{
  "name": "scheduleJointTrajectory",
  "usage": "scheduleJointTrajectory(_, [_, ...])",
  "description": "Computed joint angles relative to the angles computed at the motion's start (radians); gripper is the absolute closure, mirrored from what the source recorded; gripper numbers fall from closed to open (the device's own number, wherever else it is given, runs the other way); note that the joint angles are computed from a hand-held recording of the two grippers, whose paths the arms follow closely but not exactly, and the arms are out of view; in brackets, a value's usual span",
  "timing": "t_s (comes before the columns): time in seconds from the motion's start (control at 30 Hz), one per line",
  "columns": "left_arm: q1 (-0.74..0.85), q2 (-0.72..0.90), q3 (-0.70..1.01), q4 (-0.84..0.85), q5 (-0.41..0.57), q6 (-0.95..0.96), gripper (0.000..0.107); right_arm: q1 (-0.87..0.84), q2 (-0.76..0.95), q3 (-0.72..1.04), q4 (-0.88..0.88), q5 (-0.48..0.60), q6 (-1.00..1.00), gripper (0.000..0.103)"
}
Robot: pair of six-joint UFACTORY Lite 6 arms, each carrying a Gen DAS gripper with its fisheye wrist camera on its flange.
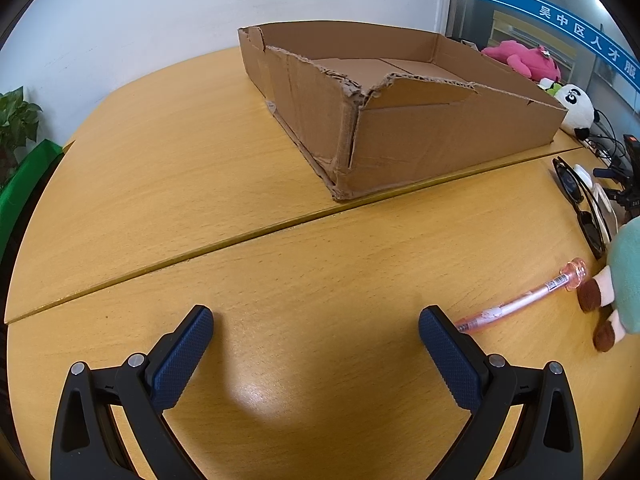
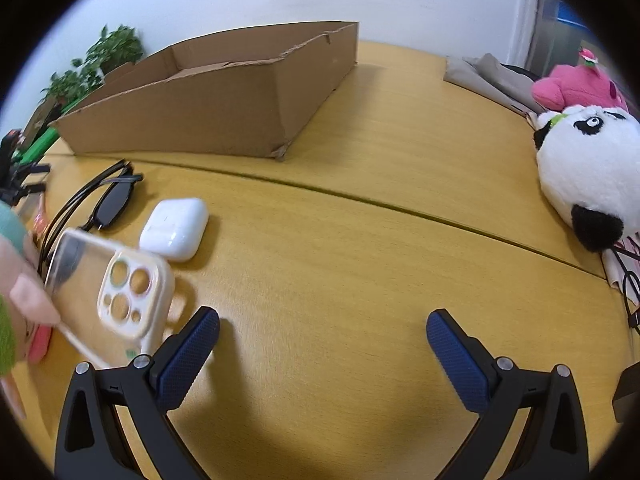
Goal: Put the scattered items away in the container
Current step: 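Move the left tool to the teal-pink plush and close its fingers on it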
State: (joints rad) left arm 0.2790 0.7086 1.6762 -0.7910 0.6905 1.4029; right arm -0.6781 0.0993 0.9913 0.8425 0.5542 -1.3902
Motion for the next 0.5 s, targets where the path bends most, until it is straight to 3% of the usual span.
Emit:
scheduleJointTrajectory(0.27, [0.005,-0.168,-0.175,0.062,-0.034,-0.101,0.004,-0.01,-0.08,-0.064,-0.096,-0.009,0.135,0.0])
scheduleJointTrajectory(0.4, [0.002,-0.275,-0.288,0.123,-0.071,-0.248,0.005,-0.112,-0.302,-0.182,-0.059,0.136,0.067,0.0])
scheduleJointTrajectory(0.5, [0.014,-0.506,-0.474,0.012,-0.07,-0.196,0.006,-0.197,-0.487,-0.198,-0.035,0.302,0.025,0.0])
